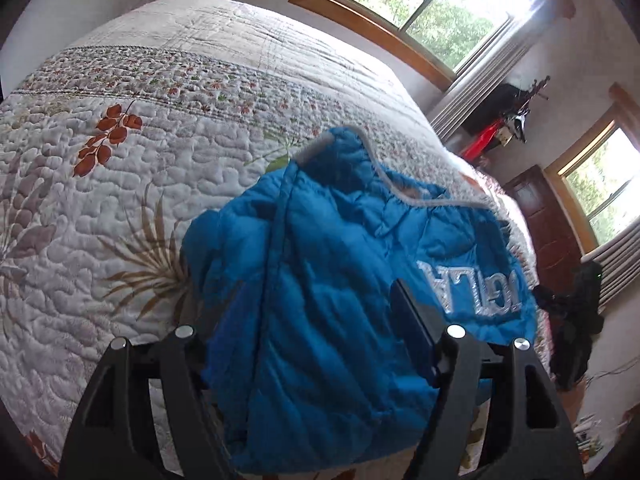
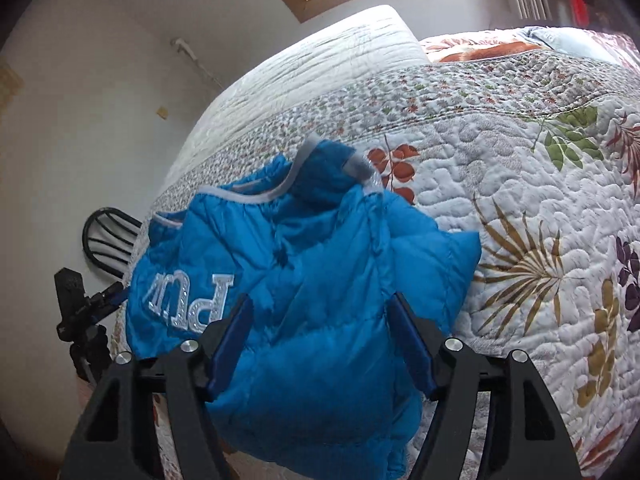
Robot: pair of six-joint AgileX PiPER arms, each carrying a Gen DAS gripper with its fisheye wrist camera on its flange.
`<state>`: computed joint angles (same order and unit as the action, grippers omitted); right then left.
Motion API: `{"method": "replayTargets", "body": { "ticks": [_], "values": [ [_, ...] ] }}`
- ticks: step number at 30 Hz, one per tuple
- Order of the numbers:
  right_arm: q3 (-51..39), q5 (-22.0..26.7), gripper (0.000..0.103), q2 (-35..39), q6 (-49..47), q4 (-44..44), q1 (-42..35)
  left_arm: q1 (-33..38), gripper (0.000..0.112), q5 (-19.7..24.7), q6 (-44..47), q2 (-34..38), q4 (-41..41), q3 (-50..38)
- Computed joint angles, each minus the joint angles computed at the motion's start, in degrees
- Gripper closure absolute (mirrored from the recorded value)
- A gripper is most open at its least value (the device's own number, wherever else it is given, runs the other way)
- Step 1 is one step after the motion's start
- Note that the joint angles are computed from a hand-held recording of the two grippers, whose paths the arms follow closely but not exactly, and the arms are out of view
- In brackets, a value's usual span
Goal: Fold large clothes
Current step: 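Lay the hem over the collar and open both tools, then press the folded jacket flat with both tools over the lettering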
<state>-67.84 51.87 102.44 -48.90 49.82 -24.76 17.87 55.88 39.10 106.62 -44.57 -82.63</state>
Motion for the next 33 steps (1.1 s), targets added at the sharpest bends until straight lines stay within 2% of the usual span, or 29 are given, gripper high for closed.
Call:
{"method": "replayTargets", "body": {
  "ticks": [1, 3, 6, 8, 10, 12, 14, 17, 21, 23, 24, 25, 26, 27, 28, 29, 31, 33],
  "values": [
    [1.5, -3.6, 0.048, -0.9, 1.3, -1.8, 1.9, -0.7, 0.046, -1.9, -0.2, -0.7, 1.2, 1.4],
    [2.7, -6.6, 0.075, -2.0, 4.3, -5.0, 3.9, -2.2, 0.071, -5.8, -0.6, -2.6, 2.5, 4.5],
    [4.5, -9.6, 0.092, -4.5, 5.6, -5.8, 5.1, -2.4, 0.093, -6.4, -1.3, -4.0, 1.4, 5.9],
    [4.9, -8.0, 0.095, -5.3, 3.5, -1.6, 3.1, -1.3, 0.098, -6.7, -0.6, -5.6, -1.5, 7.3],
    [4.4, -5.9, 0.096, -4.7, 2.4, 2.0, 0.6, 0.3, 0.099, -6.8, 2.0, -6.5, -6.0, 8.7],
    [2.8, -4.8, 0.096, -1.9, 3.9, 2.2, -0.1, 0.2, 0.099, -8.1, 3.2, -6.2, -6.4, 9.4],
    [0.9, -6.2, 0.095, 1.7, 6.7, -0.2, 1.5, -1.7, 0.096, -10.3, 1.2, -3.6, -2.9, 8.4],
    [0.0, -8.7, 0.093, 6.4, 6.4, 0.8, 2.9, -2.7, 0.09, -12.1, 2.8, 0.6, -3.5, 7.5],
    [0.8, -11.2, 0.092, 6.0, 7.8, -0.4, 4.2, -3.0, 0.088, -12.4, 2.0, 0.8, -2.0, 7.1],
    [2.9, -13.8, 0.086, 2.9, 9.4, -2.1, 4.8, -3.1, 0.083, -11.9, -1.7, -0.6, 1.0, 6.6],
    [4.9, -16.0, 0.076, 0.1, 10.4, -3.2, 5.0, -2.9, 0.078, -11.5, -3.6, -1.7, 2.5, 6.5],
    [7.3, -18.8, 0.071, -3.3, 12.1, -5.2, 5.5, -2.3, 0.074, -11.9, -4.6, -3.3, 3.2, 7.2],
    [9.8, -22.3, 0.067, -7.2, 15.1, -8.3, 6.4, -1.8, 0.062, -13.3, -4.5, -5.9, 2.7, 8.9],
    [12.2, -25.1, 0.066, -10.9, 17.8, -11.0, 7.3, -1.6, 0.055, -15.3, -4.3, -8.5, 2.3, 10.9],
    [13.7, -25.7, 0.066, -13.9, 18.2, -11.3, 7.6, -1.9, 0.055, -17.2, -4.4, -10.9, 2.5, 12.5],
    [14.4, -24.2, 0.066, -16.2, 16.4, -9.4, 7.9, -3.0, 0.055, -18.4, -4.2, -13.6, 2.8, 14.1],
    [14.1, -19.1, 0.067, -18.9, 11.9, -5.4, 9.9, -6.0, 0.055, -17.1, -4.4, -16.9, 2.9, 15.0],
    [12.9, -17.6, 0.068, -19.6, 14.7, -7.4, 15.9, -11.0, 0.055, -14.8, -5.3, -17.8, 3.1, 14.9]
  ]
}}
